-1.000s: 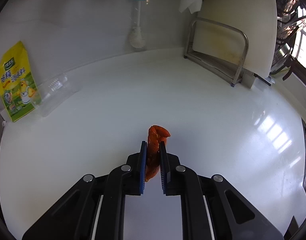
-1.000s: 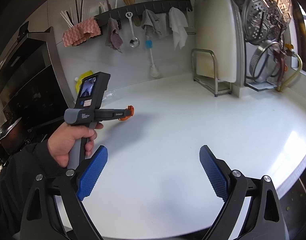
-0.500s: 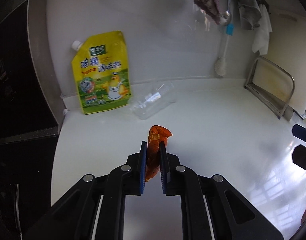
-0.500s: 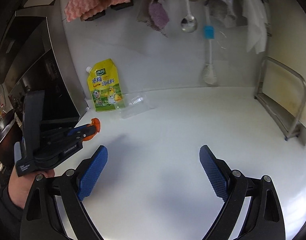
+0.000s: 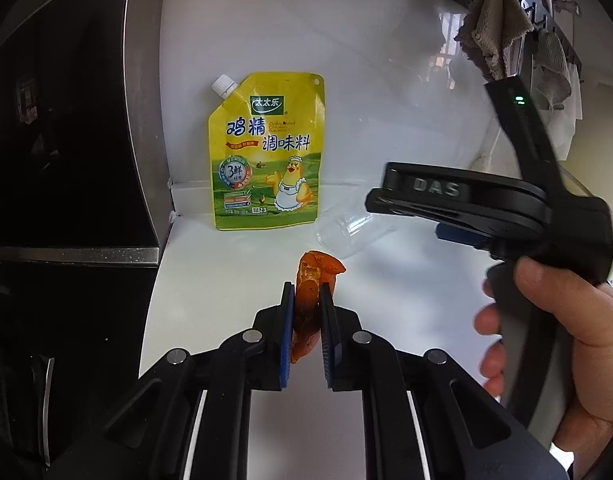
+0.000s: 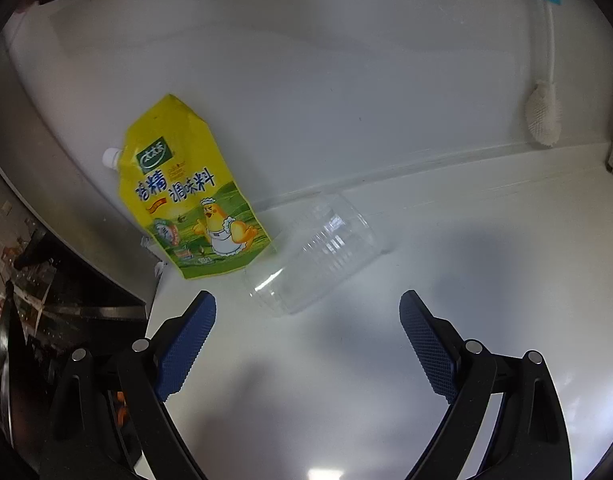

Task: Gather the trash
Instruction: 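Grasp the clear plastic cup with the right gripper and lift it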

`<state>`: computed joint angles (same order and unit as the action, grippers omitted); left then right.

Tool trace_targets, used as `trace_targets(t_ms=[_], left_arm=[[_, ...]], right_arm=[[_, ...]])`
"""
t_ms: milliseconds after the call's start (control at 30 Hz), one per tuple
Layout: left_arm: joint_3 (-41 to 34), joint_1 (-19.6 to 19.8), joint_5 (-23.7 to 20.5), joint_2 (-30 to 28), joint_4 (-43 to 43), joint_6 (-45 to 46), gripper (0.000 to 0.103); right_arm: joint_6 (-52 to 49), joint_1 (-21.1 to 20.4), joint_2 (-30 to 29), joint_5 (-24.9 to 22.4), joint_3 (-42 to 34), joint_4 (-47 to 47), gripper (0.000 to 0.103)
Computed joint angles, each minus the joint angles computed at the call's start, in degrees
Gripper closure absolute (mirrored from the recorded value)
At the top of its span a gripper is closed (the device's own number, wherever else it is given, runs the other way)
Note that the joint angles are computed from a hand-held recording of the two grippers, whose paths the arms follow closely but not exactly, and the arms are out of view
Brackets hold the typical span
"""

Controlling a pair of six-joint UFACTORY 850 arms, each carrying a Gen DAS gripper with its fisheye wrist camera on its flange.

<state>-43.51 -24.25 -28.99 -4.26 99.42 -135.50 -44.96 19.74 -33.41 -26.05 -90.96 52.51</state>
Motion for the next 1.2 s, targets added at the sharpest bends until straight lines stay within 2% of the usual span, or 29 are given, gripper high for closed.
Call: trace_targets(t_ms=[200,333,367,400,500,600,767,833,1000,1200], left_arm=[[0.41,0.31,0.18,0.39,1.45,-2.44,0.091],[0.48,0.21,0.25,0.41,2.1,-3.27,0.091],[0.55,0.18,0.01,0.45,2.38,-3.69,0.091],[0.55,0.22,-0.06,0.39,2.2,-3.72,0.091],[0.36,0.21,1.13,0.17,2.94,-4.22,0.09],[0.17,-0.58,0.59,-0.17,2.68,-3.6,0.09],[-0.09,-1.64,0.75,-0.83,5.18,-4.58,0.09],[0.46,-2.06,1.65,-0.46,10.19,-8.55,0.09],[0.45,-4.38,2.12,0.04,15.29,-11.57,0.09],[-0.67,-10.75,-3.05,0.02,11.58,-6.28,0.09]], right_arm=[[24.19,2.42,-7.51,-0.77,-10.56,-19.56,0.015],[30.35,3.47,-9.84,0.65,-13.05,-25.32,0.015],[29.01,3.36,-10.35,0.28,-13.29,-23.43,0.018],[28.78,3.44,-10.74,0.26,-13.36,-23.78,0.035],[18.24,2.33,-10.52,0.18,-11.61,-13.77,0.045],[10.58,1.02,-8.57,-0.1,-8.87,-7.72,0.072],[-7.6,-2.79,-1.52,-2.78,0.23,7.27,0.075],[-14.63,-4.95,2.49,-4.21,5.59,12.43,0.077],[-26.17,-9.38,13.67,-6.03,19.29,19.77,0.078],[-34.36,-13.48,27.19,-4.89,33.2,22.9,0.078]])
